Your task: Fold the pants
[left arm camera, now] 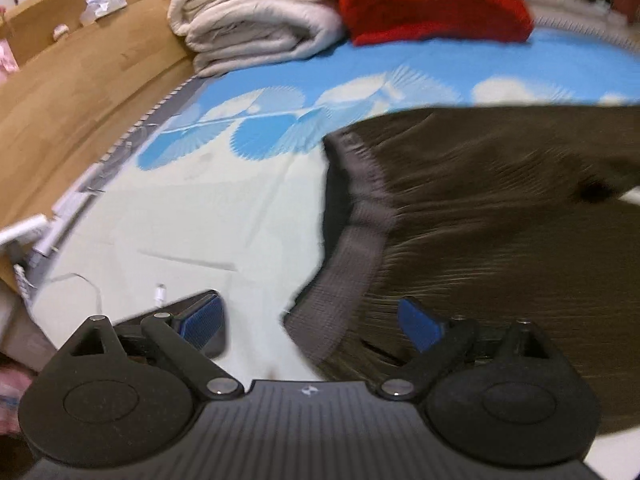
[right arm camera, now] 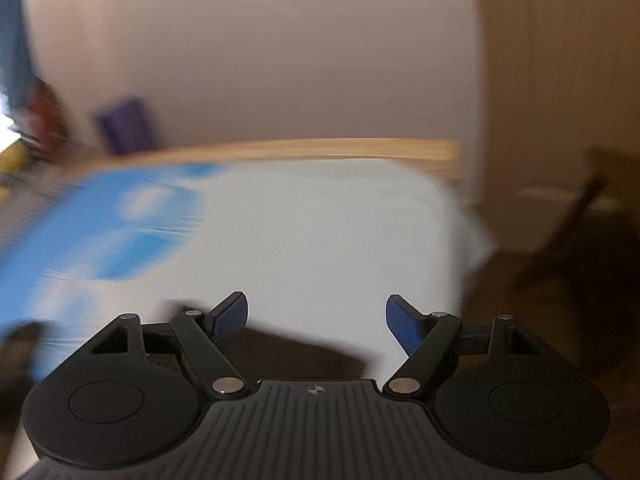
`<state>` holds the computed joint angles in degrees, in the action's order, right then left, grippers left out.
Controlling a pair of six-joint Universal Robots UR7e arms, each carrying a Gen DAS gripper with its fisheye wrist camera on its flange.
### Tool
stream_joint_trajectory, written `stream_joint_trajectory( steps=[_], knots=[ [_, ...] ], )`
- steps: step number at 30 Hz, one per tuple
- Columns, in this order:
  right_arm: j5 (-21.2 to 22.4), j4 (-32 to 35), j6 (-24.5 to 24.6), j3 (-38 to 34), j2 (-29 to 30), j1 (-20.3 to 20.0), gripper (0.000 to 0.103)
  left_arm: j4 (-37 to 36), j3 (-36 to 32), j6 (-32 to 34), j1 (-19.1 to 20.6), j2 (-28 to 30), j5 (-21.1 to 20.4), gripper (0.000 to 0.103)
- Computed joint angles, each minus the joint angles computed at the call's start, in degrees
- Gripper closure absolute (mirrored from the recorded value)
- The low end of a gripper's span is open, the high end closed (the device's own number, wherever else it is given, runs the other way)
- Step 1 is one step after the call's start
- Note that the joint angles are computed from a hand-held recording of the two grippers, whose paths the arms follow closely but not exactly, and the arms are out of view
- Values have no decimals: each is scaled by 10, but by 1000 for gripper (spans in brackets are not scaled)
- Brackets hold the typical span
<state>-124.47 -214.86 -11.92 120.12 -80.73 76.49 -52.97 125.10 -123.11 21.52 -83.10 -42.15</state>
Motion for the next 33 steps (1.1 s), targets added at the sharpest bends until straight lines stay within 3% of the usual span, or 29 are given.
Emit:
stream_joint_trajectory(
  steps=[2, 4, 5, 7, 12, 17, 20, 25, 33],
  knots=[
    [100, 58, 30, 60, -59, 10, 20, -40, 15, 5, -42, -19, -4, 0],
    [209, 132, 29, 116, -119, 12, 17, -71, 24, 12, -77, -18, -9, 0],
    [263, 182, 14, 142, -150, 10, 17, -96, 26, 24, -89, -10, -12, 0],
    [317, 253, -35, 186, -192, 20, 16, -143, 35, 44, -113, 3, -22, 0],
    [327, 250, -177, 293, -230, 59, 15, -263, 60, 74, -161, 49, -63, 0],
    [374, 126, -318, 378, -229, 34, 15, -339, 73, 96, -192, 82, -91, 0],
    [429, 149, -322, 391, -258, 4, 14, -348, 70, 105, -197, 99, -92, 0],
    [411, 121, -356, 395, -228, 18, 14, -337, 66, 102, -196, 104, -85, 0],
    [390, 100, -319, 377, -186, 31, 14, -303, 56, 101, -178, 89, -69, 0]
  ],
)
